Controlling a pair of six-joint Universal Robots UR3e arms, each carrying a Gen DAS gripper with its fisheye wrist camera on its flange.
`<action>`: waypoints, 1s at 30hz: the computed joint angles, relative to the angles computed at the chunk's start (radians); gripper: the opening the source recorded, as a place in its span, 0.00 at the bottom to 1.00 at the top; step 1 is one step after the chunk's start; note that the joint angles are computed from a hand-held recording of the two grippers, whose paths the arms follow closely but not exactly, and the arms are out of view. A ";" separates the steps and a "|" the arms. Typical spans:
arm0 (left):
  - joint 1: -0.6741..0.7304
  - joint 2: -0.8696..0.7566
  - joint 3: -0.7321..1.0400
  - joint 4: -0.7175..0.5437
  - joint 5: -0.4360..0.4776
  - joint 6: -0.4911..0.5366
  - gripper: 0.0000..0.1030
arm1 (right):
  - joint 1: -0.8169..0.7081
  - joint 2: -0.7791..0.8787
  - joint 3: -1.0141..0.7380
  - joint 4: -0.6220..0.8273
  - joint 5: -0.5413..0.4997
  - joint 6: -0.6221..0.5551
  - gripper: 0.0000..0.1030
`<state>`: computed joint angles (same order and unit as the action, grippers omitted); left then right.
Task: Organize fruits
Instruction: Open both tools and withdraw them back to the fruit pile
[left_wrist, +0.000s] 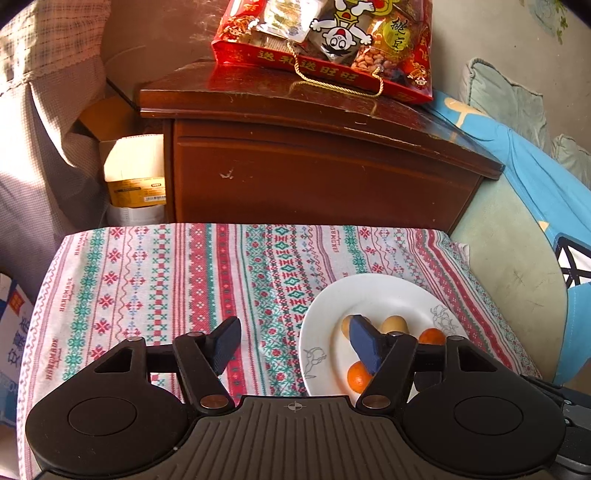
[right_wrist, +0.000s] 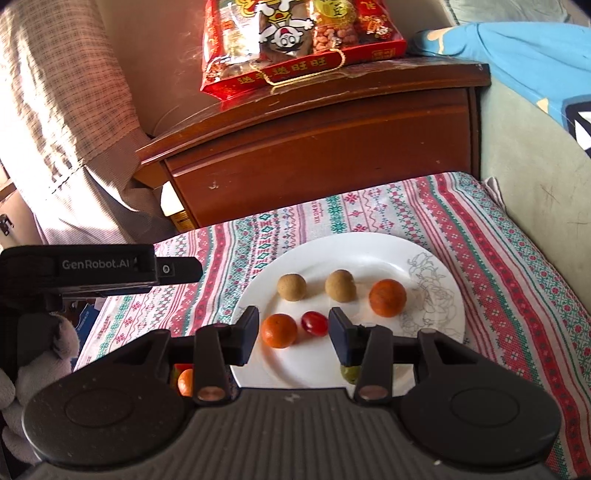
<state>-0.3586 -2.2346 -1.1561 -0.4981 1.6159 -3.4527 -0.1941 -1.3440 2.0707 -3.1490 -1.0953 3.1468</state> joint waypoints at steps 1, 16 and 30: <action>0.003 0.017 -0.018 -0.003 0.007 0.000 0.66 | 0.004 -0.003 0.003 0.002 0.009 -0.011 0.42; 0.081 0.267 -0.390 0.093 -0.047 -0.051 0.68 | 0.061 -0.036 0.039 0.105 0.054 -0.118 0.42; 0.121 0.354 -0.547 0.075 -0.063 -0.010 0.68 | 0.136 0.009 0.078 0.093 0.081 -0.224 0.41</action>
